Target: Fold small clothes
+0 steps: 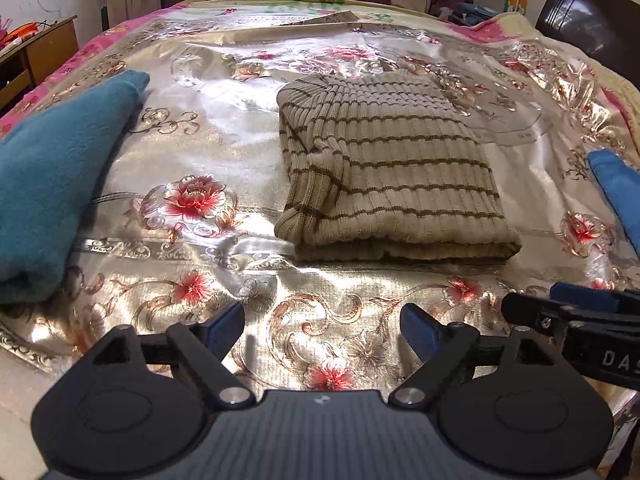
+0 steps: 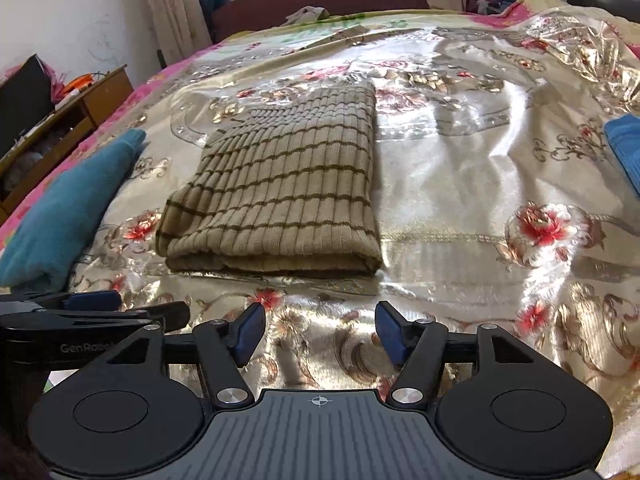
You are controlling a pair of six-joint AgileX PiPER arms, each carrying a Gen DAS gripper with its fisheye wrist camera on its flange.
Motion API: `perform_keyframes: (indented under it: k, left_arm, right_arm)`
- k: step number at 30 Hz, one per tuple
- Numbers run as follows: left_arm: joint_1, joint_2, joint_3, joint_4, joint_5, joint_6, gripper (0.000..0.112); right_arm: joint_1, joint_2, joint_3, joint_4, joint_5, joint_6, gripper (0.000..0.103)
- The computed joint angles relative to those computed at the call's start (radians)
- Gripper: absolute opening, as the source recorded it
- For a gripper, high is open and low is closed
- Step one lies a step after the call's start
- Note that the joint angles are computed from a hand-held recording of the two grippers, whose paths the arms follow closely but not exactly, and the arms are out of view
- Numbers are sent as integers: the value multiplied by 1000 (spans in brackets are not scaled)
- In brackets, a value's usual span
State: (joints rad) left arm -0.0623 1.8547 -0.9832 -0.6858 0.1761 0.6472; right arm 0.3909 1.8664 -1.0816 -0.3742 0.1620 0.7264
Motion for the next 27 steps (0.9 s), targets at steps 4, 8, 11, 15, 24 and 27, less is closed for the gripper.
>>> perform_keyframes:
  k: [4,8,11,15,24,27]
  left_arm:
    - [-10,-16,18,42,-6,-48,90]
    - [-29,-29,25,231,-6,-234,94]
    - [-32,-36,30,267,-8,-267,95]
    - [-31,-41,36,242,-1,-243,95]
    - [-43,-43,33,368,17,-376,95]
    - [-50,-44,31,444,21,-449,95]
  right_arm:
    - [18,-6,10,-59,15,65,68]
    - [37,-18,28,-117,12,119,70]
    - [37,-25,38,-128,10,138,70]
    - [31,-29,44,-94,12,115,70]
    - [31,-36,55,-80,18,111,71]
    - [32,-34,55,-81,22,115,72]
